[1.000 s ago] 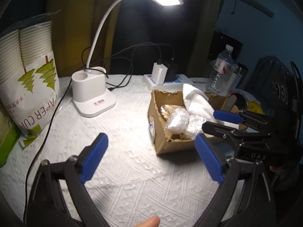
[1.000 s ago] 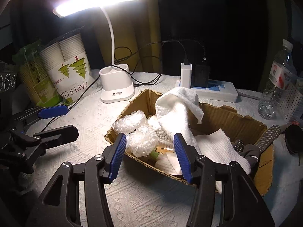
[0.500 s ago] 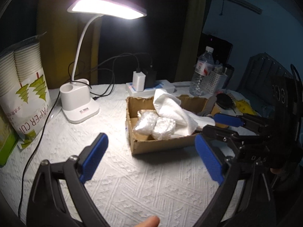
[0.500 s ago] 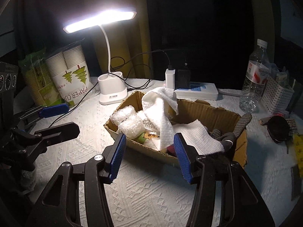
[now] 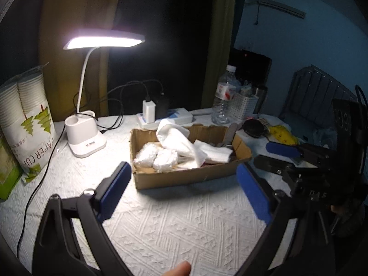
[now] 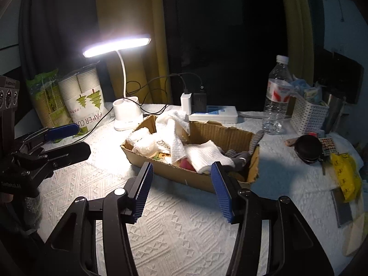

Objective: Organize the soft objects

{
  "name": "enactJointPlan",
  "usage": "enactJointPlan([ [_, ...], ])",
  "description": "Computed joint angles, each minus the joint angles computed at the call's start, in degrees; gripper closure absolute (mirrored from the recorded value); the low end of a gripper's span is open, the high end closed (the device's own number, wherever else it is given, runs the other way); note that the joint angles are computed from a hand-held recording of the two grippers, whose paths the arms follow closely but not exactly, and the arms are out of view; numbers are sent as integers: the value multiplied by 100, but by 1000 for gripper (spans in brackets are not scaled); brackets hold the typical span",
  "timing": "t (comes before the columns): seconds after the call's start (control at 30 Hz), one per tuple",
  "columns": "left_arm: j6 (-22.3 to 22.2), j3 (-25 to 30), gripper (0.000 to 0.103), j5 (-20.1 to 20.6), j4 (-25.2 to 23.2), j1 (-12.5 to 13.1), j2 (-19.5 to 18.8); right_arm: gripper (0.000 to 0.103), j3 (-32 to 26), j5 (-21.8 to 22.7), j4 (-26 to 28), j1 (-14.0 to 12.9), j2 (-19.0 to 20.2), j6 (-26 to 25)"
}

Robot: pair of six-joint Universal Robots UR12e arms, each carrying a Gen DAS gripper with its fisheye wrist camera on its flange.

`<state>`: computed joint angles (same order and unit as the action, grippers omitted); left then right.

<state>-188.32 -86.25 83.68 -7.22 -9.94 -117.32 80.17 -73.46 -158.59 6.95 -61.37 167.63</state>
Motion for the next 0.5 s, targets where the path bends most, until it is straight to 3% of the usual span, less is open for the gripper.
enactJointPlan([
  [0.37,31,-228,7,233,324,-192,196,47,634,-32,-616,-112,-452,97],
  [0.5,-26,-336,6,470,497,-283,279,31,860,-47,-846,-147,-614,127],
])
